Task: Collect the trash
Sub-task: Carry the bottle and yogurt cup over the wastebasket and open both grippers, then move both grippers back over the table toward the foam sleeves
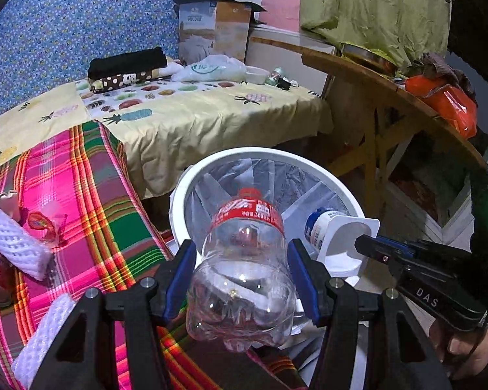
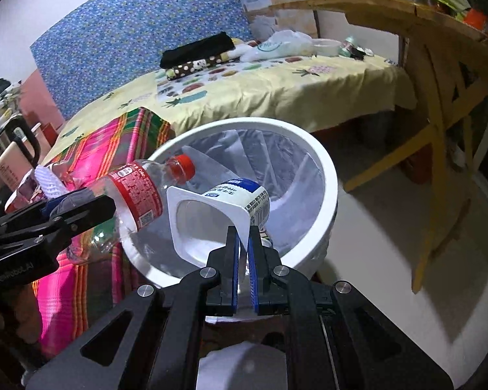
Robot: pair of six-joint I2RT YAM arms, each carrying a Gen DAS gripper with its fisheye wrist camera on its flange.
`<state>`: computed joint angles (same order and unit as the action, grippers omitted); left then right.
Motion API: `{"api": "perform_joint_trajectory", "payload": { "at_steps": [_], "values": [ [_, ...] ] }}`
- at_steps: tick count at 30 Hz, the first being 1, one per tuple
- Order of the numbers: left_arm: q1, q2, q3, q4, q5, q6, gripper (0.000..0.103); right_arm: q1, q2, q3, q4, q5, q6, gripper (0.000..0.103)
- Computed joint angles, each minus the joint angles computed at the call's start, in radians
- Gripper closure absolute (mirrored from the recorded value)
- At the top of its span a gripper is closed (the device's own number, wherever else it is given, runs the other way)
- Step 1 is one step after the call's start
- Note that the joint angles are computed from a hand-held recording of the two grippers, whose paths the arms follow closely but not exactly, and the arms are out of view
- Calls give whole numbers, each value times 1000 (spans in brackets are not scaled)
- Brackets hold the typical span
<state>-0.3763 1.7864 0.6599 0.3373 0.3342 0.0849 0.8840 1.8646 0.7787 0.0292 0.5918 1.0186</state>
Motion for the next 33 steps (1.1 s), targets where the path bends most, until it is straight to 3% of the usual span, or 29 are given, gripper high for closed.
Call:
{"api": "perform_joint_trajectory", "payload": {
  "at_steps": [17, 33],
  "values": [
    [61, -87, -61, 27, 49, -13, 35, 19, -23, -10, 21, 37, -17, 90],
    [239, -257, -236, 31, 87, 44, 36, 85, -17, 42, 64, 52, -98, 88]
  ]
}}
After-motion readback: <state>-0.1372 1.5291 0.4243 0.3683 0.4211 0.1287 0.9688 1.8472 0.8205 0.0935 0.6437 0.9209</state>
